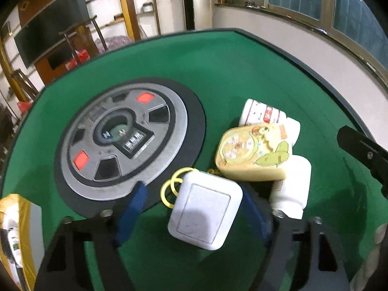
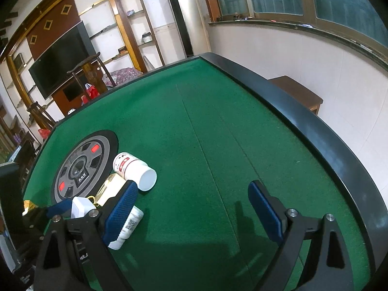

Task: Organize rigid objects
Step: 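Grasp the white plug charger with the left gripper while the right reaches a white pill bottle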

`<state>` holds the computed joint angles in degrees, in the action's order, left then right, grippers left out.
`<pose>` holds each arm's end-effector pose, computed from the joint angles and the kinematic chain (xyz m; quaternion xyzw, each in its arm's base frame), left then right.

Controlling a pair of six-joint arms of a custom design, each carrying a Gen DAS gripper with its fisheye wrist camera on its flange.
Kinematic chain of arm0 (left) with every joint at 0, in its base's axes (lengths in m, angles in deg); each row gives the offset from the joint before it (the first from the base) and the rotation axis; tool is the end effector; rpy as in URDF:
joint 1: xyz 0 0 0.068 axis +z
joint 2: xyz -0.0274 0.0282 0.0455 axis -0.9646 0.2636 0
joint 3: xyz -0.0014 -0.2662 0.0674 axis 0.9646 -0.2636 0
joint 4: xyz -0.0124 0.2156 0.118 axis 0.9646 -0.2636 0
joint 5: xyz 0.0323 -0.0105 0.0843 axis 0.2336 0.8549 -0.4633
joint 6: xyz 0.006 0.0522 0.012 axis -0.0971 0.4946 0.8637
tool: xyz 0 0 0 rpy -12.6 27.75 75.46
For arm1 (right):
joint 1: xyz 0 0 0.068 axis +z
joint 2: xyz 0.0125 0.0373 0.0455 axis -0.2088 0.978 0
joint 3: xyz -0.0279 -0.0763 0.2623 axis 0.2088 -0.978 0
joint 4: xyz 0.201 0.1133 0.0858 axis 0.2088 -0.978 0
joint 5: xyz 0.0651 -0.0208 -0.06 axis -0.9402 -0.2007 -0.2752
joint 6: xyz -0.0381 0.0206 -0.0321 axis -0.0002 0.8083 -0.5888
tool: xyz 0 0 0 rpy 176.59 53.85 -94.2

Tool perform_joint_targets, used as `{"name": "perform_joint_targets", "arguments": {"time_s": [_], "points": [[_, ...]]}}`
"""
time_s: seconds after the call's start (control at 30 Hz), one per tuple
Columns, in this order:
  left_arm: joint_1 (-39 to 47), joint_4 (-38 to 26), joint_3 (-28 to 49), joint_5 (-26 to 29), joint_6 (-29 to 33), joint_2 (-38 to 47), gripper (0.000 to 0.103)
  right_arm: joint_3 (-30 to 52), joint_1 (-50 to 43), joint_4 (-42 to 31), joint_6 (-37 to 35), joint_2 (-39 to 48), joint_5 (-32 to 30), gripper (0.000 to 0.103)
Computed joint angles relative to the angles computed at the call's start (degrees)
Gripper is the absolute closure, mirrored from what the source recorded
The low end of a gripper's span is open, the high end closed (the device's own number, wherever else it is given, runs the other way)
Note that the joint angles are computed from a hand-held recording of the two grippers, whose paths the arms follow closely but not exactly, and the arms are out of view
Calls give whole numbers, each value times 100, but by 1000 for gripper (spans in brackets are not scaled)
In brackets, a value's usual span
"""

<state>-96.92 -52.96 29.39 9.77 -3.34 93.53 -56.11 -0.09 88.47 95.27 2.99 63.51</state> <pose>0.3357 -0.1350 0.1439 0.1534 0.9402 -0.0395 0.3017 0.2506 0.0459 0.1563 0.1629 0.9045 0.0448 0.3916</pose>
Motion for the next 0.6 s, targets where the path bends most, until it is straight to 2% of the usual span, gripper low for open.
{"name": "perform_joint_targets", "arguments": {"time_s": [0.03,0.07,0.1,0.33,0.4,0.6], "points": [[35,-55,13,124,18,-27,39,18,-2,-21,-3,14,-1,11],[40,-88,23,113,31,-39,47,32,-1,-44,-3,24,-3,11],[34,-92,-17,85,30,-106,50,35,-3,-46,-5,37,-10,11],[189,-131,-458,523,-91,-703,55,61,-47,-67,-2,105,-84,11],[198,-163,-716,679,-91,-1025,59,62,-84,-37,-9,145,-137,11],[279,-380,-1514,1077,124,-2051,59,9,-263,34,77,221,-523,11]]}}
